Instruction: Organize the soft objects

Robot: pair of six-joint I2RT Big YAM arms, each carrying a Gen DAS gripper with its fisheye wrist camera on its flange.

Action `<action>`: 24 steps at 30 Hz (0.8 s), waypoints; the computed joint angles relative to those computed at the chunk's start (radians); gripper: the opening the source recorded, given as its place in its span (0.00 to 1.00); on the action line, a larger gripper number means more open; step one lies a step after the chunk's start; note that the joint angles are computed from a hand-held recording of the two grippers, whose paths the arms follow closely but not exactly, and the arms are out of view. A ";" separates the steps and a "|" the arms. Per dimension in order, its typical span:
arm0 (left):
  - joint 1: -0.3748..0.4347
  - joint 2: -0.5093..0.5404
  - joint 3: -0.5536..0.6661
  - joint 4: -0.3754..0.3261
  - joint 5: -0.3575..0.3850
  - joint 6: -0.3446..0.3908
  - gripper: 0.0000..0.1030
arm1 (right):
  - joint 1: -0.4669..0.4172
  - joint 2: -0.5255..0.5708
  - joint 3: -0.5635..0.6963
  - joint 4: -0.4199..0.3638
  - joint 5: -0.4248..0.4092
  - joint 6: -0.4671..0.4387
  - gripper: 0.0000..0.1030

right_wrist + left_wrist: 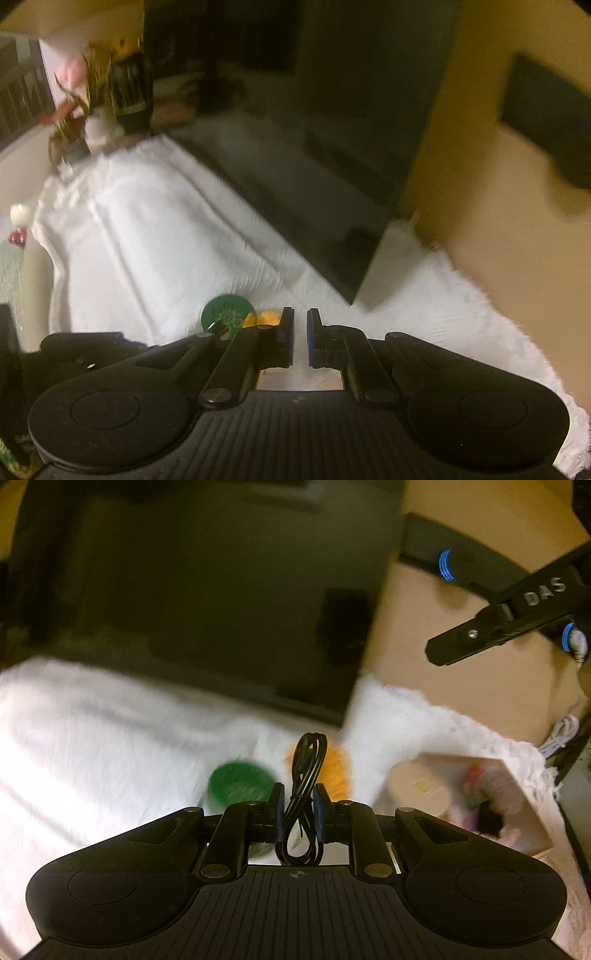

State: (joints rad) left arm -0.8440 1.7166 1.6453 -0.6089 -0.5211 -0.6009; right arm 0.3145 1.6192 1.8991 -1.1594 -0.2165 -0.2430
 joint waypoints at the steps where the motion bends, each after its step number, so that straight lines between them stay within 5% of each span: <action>1: -0.005 0.010 0.025 -0.001 0.003 0.016 0.18 | -0.012 -0.022 -0.019 0.016 -0.009 0.001 0.07; 11: -0.068 0.220 0.335 -0.037 0.138 0.132 0.18 | -0.199 -0.183 -0.173 0.112 -0.095 -0.001 0.07; 24: -0.097 0.536 0.781 -0.244 0.345 0.187 0.19 | -0.413 -0.163 -0.290 0.147 -0.261 0.067 0.07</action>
